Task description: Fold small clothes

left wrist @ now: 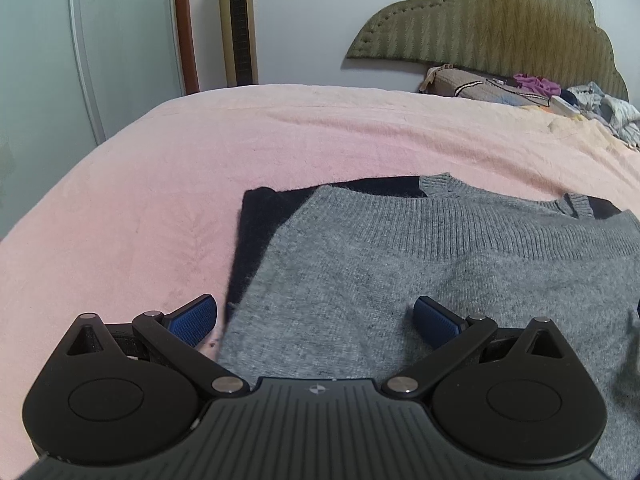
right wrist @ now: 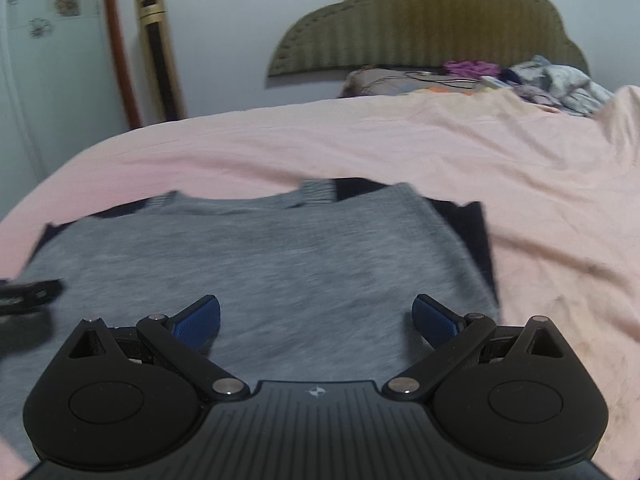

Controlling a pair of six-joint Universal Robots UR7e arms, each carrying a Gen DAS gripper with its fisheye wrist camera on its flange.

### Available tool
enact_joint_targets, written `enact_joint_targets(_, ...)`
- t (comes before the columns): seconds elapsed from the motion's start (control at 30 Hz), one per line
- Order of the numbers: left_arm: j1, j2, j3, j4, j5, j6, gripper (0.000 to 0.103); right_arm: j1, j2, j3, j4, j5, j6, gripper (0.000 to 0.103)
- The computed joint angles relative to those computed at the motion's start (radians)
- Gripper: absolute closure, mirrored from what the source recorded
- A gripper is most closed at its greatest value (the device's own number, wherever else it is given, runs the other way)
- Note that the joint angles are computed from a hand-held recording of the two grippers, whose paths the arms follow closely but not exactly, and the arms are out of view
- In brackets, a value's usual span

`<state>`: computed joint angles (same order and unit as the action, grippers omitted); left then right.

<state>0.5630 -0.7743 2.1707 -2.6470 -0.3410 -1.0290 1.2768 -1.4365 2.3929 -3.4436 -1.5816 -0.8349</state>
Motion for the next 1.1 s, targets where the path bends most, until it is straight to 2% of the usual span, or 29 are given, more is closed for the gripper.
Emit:
enact_joint_targets(0.23,-0.013,-0.068,0.019,0.085,0.007,-0.038,0.0,0.015,-0.097,0.086,0.107,0.089,-0.103,0.0)
enact_joint_targets(0.3,-0.012,-0.087,0.02,0.124,0.012,-0.055,0.0,0.033,-0.114,0.096,0.168,0.085,-0.128,0.0)
enact_joint_targets(0.37,-0.01,-0.102,0.022,0.146,0.015,-0.064,0.0,0.051,-0.115,0.122,0.159,0.078,-0.166,0.0)
enact_joint_targets(0.47,-0.006,-0.119,0.024,0.166,0.017,-0.071,0.0,0.081,-0.086,0.185,0.034,0.069,-0.279,0.0)
enact_joint_targets(0.6,0.004,-0.134,0.022,0.204,0.025,-0.068,0.0,0.094,-0.04,0.256,-0.117,0.098,-0.398,0.0)
enact_joint_targets(0.7,0.017,-0.145,0.049,0.043,0.017,0.067,0.0,0.11,-0.013,0.287,-0.147,0.086,-0.473,0.0)
enact_joint_targets(0.77,0.034,-0.158,0.067,-0.088,-0.01,0.154,0.0,0.121,0.039,0.315,-0.229,0.075,-0.525,0.0)
enact_joint_targets(0.9,0.092,-0.212,0.076,-0.23,-0.113,0.262,0.0,0.128,0.224,0.369,-0.507,0.066,-0.65,0.0)
enact_joint_targets(0.97,0.117,-0.232,0.08,-0.284,-0.174,0.307,0.0,0.131,0.293,0.384,-0.588,0.067,-0.702,0.0)
enact_joint_targets(1.1,0.189,-0.262,0.063,-0.338,-0.37,0.37,0.001,0.142,0.473,0.392,-0.827,0.082,-0.764,0.001)
